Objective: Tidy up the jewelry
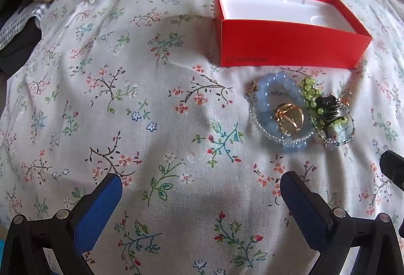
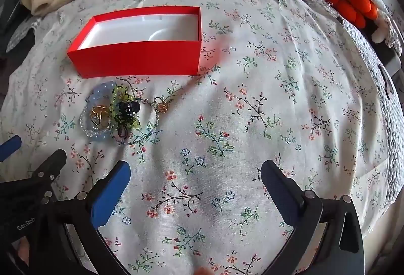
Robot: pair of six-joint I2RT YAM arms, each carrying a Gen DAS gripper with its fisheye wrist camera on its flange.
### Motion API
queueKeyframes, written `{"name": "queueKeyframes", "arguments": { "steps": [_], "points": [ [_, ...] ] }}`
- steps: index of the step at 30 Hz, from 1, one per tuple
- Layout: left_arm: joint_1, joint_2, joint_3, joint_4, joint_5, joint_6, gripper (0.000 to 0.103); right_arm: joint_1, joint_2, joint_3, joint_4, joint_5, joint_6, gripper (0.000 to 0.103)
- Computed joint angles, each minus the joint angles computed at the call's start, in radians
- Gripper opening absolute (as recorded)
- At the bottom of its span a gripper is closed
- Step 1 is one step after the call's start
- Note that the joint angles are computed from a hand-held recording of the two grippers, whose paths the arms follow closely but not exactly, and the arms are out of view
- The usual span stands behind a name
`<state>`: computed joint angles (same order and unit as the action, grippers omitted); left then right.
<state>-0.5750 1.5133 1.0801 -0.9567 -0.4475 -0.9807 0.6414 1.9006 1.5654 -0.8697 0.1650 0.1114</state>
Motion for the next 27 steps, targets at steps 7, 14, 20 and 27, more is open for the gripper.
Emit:
{"name": "queueKeyframes", "arguments": {
  "steps": [7, 14, 20, 27],
  "points": [
    [0.002, -0.002, 0.009, -0.010, 0.002, 0.002, 0.103, 0.001, 0.018, 0.039, -0.034, -0.014, 0.012, 0.103],
    [0.001, -0.011, 0.011, -0.017, 0.001, 0.002, 0.103, 0.002, 0.022, 0.043, -0.037, -0.012, 0.016, 0.103],
    [0.004, -0.012, 0.014, -0.020, 0.004, 0.004, 0.103, 0.002, 0.025, 0.042, -0.038, -0.011, 0.016, 0.103],
    [0.008, -0.010, 0.020, -0.023, 0.006, 0.006, 0.103, 0.005, 0.027, 0.046, -0.041, -0.006, 0.018, 0.103]
  ]
}}
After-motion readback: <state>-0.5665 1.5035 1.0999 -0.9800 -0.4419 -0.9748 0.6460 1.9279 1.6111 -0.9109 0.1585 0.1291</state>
